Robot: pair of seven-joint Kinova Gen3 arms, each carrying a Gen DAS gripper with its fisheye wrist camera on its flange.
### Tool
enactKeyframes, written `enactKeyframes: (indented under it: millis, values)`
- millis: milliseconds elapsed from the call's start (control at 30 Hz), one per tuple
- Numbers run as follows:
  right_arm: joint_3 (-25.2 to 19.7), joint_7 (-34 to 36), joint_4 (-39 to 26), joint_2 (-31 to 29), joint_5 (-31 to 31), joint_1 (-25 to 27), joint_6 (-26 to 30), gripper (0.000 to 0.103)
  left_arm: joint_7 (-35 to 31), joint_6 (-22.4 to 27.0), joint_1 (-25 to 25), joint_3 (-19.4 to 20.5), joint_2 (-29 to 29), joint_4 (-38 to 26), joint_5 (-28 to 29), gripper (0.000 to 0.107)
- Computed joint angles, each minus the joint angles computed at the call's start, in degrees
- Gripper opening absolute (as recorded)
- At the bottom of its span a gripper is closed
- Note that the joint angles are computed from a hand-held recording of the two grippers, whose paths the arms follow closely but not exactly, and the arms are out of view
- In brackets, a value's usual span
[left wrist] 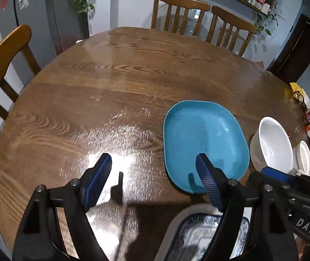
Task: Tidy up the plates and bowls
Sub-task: 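Grip the rim of the teal plate with both tools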
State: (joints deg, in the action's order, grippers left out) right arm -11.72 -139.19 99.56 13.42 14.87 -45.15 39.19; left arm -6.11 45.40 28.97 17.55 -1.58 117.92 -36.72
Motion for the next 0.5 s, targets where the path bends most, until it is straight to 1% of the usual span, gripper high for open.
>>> enactKeyframes:
  millis: [167, 233, 333, 400, 467, 500]
  values:
    - [1.2, -3.2, -1.5, 2.1, 1.6, -1.4, 1.5, 0.03, -2.3, -1.9, -0.3, -1.0, 1.6, 0.0, 0.0, 0.076]
    - [1.9, -5.4, -1.5, 2.7, 2.9, -2.3, 1.2, 0.03, -3.1, -2.9, -0.4, -1.7, 2.3, 0.2, 0.2, 0.067]
    - [2.4, -7.4, -1.8, 3.1, 4.3, -2.9, 0.8, 0.03, -5.5, -4.4, -0.8, -2.7, 3.1, 0.1, 1.9, 0.059]
    - [2.6, -8.3, -1.6, 3.2, 4.7, -2.9, 0.3, 0.03, -5.8, -5.6, -0.7, -3.2, 3.1, 0.7, 2.2, 0.056]
    - [2.9, -9.0, -1.8, 3.6, 5.7, -3.2, 0.3, 0.03, -6.4, -6.9, -1.0, -3.6, 3.0, 1.2, 3.0, 0.05]
    - [2.9, -9.2, -2.1, 3.8, 5.9, -3.4, 0.6, 0.03, -7.2, -7.5, -1.2, -3.8, 3.0, 1.3, 3.9, 0.041]
